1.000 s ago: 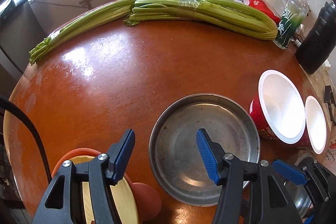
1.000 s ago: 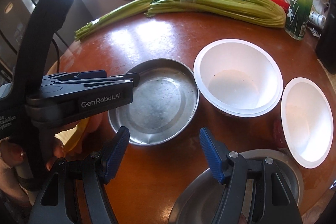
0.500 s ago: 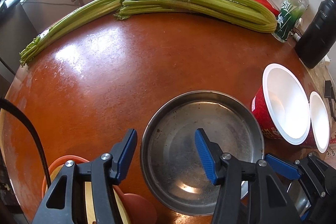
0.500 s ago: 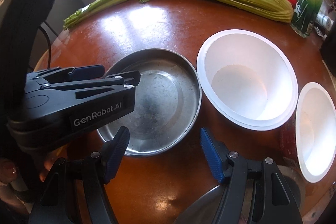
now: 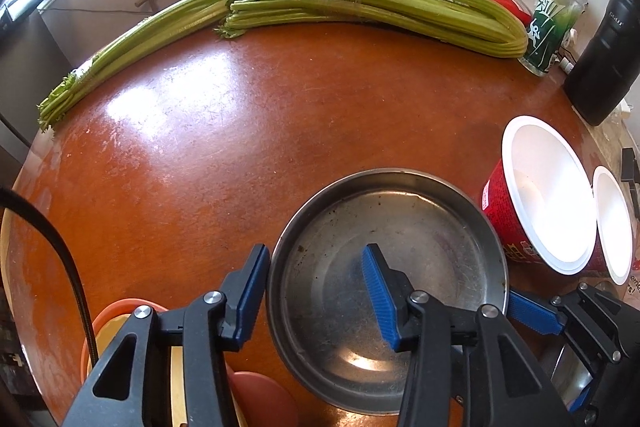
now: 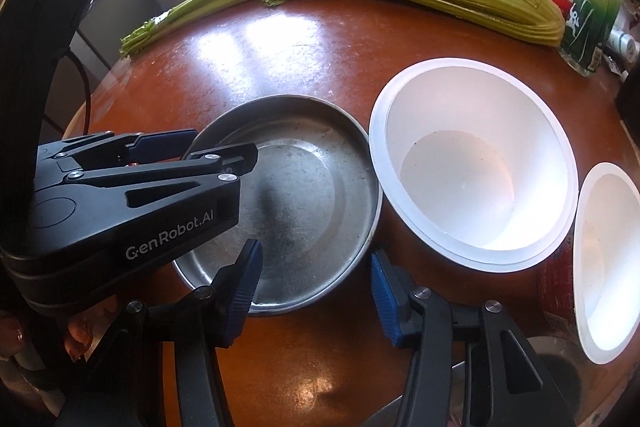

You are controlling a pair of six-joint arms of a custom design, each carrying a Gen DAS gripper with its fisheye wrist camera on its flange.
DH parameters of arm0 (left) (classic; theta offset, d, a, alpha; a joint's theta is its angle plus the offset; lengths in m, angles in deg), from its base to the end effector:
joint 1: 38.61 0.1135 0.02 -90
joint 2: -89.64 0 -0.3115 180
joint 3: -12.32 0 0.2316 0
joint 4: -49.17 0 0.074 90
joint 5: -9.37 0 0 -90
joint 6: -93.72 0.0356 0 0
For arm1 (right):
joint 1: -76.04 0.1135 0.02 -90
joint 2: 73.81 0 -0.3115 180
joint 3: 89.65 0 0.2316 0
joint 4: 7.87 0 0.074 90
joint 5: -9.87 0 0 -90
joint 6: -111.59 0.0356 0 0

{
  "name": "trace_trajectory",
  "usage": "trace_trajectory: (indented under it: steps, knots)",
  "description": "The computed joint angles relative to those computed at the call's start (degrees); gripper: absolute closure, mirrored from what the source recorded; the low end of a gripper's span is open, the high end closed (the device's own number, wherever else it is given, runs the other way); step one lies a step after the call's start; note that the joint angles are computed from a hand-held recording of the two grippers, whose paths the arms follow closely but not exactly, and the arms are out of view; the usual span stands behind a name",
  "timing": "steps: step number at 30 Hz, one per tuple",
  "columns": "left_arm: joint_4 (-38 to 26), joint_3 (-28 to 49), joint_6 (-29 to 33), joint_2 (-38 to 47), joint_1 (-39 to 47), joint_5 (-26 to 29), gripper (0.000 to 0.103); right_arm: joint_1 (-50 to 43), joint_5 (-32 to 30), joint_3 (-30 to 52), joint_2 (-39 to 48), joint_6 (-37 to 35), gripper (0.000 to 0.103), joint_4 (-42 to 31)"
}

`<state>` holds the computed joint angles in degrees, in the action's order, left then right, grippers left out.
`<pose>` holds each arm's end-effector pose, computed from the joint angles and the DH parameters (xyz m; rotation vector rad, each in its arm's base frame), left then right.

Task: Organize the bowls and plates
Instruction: 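Close the left gripper on the silver tray rim, then lift the silver tray with the left gripper toward the stacked plates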

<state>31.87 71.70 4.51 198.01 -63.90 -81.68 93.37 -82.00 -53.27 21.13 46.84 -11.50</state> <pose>0.2844 -0.1336 0.1340 0.6112 2.6625 -0.0972 0.2085 0.0663 0.1293 0.1747 2.6813 0.2824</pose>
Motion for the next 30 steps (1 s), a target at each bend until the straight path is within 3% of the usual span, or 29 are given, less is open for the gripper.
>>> trace_trajectory:
  steps: [13,30]
  knots:
    - [-1.4,-3.6,-0.9,-11.2,1.9,1.4,0.055,2.4,-1.1,-0.9,-14.7,2.0,0.048,-7.1]
    - [-8.2,-10.1,-4.2,-32.8,-0.5,-1.4,0.055,13.7,6.9,-0.7,-34.3,6.0,0.049,-20.6]
